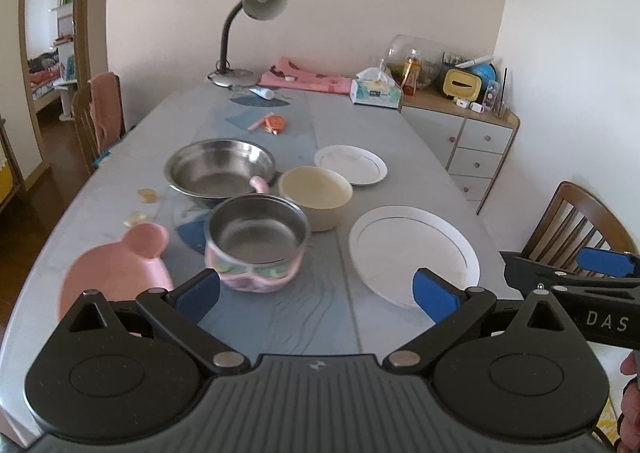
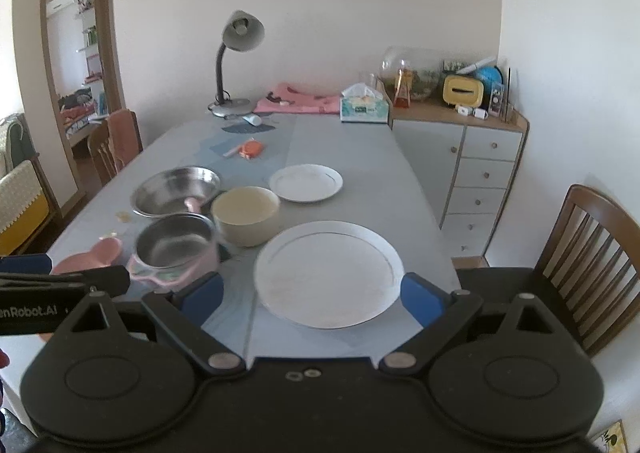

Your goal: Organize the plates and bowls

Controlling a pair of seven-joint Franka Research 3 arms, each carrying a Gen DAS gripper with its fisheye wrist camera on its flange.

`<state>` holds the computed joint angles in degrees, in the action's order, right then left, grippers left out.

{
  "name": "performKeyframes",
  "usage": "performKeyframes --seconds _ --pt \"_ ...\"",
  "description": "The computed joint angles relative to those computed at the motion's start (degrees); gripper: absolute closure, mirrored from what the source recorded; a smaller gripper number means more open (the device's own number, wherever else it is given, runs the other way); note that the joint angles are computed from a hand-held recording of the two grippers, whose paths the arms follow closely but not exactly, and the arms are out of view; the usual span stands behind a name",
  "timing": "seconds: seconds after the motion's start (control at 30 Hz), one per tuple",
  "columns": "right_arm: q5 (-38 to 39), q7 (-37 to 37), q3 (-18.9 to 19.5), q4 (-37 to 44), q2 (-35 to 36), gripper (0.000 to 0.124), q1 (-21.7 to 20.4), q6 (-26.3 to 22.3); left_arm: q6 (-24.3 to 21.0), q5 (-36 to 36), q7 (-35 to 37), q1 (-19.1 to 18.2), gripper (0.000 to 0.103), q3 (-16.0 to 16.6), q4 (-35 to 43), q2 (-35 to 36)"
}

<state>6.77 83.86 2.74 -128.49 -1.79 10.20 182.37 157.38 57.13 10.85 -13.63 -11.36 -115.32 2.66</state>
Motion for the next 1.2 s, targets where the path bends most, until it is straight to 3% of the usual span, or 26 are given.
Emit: performKeyframes --seconds 0.1,0.2,0.33,0.57,0.8,1.03,1.1,1.2 --pt "15.8 -16.9 -0.6 5.0 3.6 0.028 1.0 -2.1 -2.5 -1.0 0.4 -1.1 0.000 0.0 5.4 4.9" --pt "23.6 -26.1 1.2 10.1 7.3 0.028 -1.7 -5.0 -3.3 -2.4 0.9 -2.5 0.000 1.0 9.7 8.8" --pt "26.9 -32.2 2.3 16.9 12.5 0.028 -4.3 -8.7 -6.0 -4.8 2.3 -4.7 0.000 2.4 16.4 14.5" --pt "24.9 -33.8 2.0 28.5 21.1 0.032 -6.5 -16.9 -11.6 -10.9 6.9 -7.7 0.000 4.8 26.6 22.8" --pt "20.1 -32.1 0.6 43.3 31.2 0.032 -7.6 -28.7 -16.4 -16.9 12.3 -9.2 0.000 6.1 35.9 30.2" --pt "15.0 -29.0 -0.7 54.3 39.1 0.040 -7.4 -35.2 -22.5 -21.2 16.6 -10.9 0.001 7.3 45.6 37.2" --pt "13.4 -27.5 -1.3 58.2 41.8 0.043 -7.2 -37.5 -23.9 -22.7 18.1 -11.0 0.007 7.2 48.4 39.1" --pt "11.3 -26.4 -1.7 63.1 45.0 0.046 -7.2 -40.0 -25.7 -24.4 18.7 -11.4 0.007 7.7 51.8 41.6"
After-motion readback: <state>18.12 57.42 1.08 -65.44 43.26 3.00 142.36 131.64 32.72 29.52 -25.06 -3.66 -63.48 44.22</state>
